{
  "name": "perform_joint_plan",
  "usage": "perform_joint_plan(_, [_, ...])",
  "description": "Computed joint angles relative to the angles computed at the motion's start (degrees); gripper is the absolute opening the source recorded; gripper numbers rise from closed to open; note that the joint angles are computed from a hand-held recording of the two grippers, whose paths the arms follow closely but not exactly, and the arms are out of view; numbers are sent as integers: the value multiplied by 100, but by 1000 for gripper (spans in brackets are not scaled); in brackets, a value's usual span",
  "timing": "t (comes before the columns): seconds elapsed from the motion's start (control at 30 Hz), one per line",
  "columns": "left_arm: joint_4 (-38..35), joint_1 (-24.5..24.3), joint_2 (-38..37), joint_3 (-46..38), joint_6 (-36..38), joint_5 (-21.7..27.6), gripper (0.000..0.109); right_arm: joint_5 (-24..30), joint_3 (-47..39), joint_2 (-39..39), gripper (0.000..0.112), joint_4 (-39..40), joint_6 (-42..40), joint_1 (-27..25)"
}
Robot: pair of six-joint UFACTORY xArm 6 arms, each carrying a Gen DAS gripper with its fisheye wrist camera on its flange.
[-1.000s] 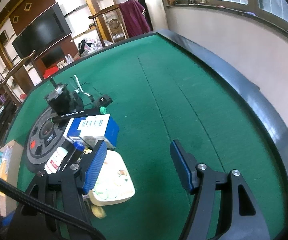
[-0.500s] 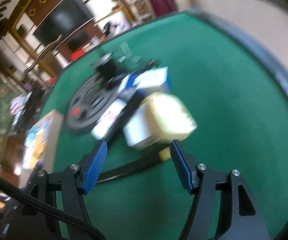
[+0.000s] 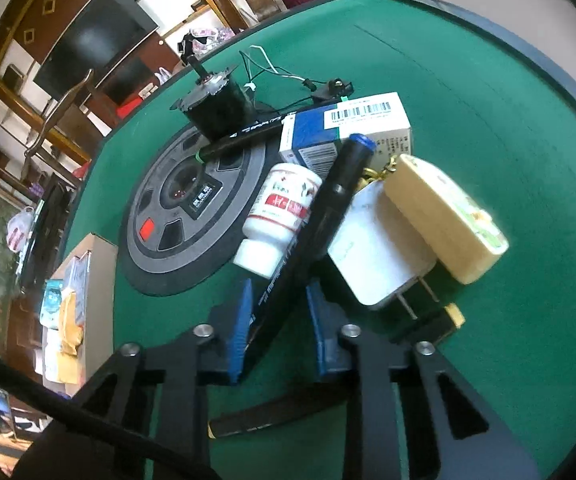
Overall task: Organize objects
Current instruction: 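Grasp the blue-capped black marker with the right tool while the left tool holds its marker, then carry both markers into the tray and open both tools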
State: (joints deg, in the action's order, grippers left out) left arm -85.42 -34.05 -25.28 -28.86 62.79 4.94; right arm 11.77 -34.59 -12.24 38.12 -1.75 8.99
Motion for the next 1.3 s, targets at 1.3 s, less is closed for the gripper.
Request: perform_joint_plan(1.3, [150, 1222, 46, 135, -270, 282, 12, 987, -54, -1260, 12, 2448, -2841, 1289])
